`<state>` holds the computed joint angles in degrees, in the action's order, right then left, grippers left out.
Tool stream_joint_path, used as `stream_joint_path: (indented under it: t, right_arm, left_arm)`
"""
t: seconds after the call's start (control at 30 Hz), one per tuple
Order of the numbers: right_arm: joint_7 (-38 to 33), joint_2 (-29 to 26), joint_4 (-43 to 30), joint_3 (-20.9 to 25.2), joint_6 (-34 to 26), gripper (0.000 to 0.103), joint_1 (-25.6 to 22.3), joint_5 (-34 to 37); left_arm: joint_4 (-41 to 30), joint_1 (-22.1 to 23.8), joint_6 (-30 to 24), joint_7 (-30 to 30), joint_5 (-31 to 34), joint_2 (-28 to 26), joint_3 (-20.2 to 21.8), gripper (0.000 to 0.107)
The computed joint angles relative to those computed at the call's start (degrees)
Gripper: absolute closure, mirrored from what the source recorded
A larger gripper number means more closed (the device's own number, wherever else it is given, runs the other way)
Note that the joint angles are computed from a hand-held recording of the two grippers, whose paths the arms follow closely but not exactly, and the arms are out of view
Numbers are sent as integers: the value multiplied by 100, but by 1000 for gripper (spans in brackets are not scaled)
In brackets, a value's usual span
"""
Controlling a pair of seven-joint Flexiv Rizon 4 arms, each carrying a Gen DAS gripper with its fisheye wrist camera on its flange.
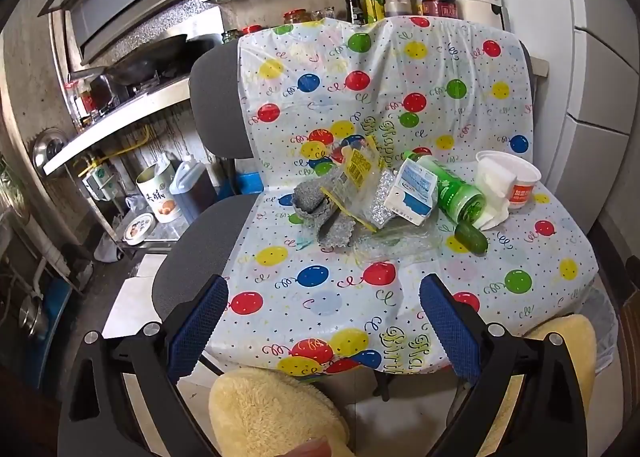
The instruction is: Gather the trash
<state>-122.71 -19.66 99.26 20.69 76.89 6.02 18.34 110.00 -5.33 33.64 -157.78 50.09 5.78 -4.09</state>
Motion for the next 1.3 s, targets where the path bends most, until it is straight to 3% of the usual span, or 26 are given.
stream_joint_path:
  t: [1.3]
  right_arm:
    - [166, 19, 96, -25, 115, 6, 18, -167]
  left_arm:
    - [31, 55, -97, -44, -6, 122, -46, 11]
